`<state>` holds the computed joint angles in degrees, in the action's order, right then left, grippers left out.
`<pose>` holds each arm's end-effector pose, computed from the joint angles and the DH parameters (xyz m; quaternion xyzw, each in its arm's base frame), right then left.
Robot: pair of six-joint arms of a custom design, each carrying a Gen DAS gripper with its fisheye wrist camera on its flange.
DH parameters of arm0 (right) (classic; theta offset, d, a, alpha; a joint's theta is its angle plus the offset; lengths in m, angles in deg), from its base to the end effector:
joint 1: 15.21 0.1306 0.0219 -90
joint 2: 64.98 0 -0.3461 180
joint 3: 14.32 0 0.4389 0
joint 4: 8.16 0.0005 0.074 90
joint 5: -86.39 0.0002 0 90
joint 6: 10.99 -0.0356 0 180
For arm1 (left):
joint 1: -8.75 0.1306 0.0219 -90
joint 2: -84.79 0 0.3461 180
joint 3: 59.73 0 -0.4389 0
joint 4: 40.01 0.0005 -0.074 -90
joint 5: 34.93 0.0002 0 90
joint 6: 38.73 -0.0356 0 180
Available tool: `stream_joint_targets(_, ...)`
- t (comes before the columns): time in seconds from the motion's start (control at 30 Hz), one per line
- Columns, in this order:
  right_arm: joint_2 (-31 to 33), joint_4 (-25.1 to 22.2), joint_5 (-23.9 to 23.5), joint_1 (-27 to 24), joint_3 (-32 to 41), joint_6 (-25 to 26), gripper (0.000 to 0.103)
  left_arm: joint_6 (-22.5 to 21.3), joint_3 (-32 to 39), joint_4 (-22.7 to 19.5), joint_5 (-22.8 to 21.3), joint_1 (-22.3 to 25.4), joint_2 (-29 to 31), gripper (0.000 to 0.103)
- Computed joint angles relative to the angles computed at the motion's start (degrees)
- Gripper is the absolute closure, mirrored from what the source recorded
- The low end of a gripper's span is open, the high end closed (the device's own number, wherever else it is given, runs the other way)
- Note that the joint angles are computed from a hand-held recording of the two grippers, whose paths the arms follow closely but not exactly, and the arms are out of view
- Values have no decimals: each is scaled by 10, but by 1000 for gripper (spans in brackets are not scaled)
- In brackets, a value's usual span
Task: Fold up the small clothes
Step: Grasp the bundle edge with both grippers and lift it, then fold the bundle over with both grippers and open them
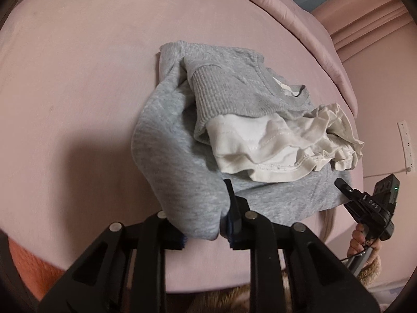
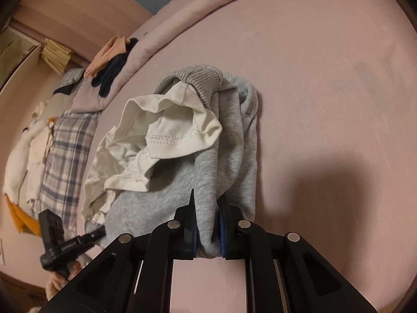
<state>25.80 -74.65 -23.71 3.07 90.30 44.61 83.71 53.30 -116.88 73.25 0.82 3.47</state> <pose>0.4880 0.1736 0.4961 0.0755 0.9314 0.2880 0.2092 0.5421 -0.0872 0.4858 -0.1669 0.9453 -0.2250 0.1672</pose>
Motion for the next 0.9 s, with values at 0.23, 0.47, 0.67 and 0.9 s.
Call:
stream_joint_targets(0.23, 51, -68, 107, 24, 73, 46, 81, -14, 45, -22, -41, -16, 25, 71)
stream_joint_targets(0.47, 79, -77, 256, 43, 138, 146, 42, -47, 84, -29, -90, -25, 37, 44)
stream_joint_targets(0.67, 132, -87, 276, 50, 198, 205, 42, -48, 115, -17, -61, -18, 64, 43)
stream_joint_targets(0.9, 144, -49, 272, 59, 212, 284, 46, -36, 158, -8, -32, -11, 100, 71)
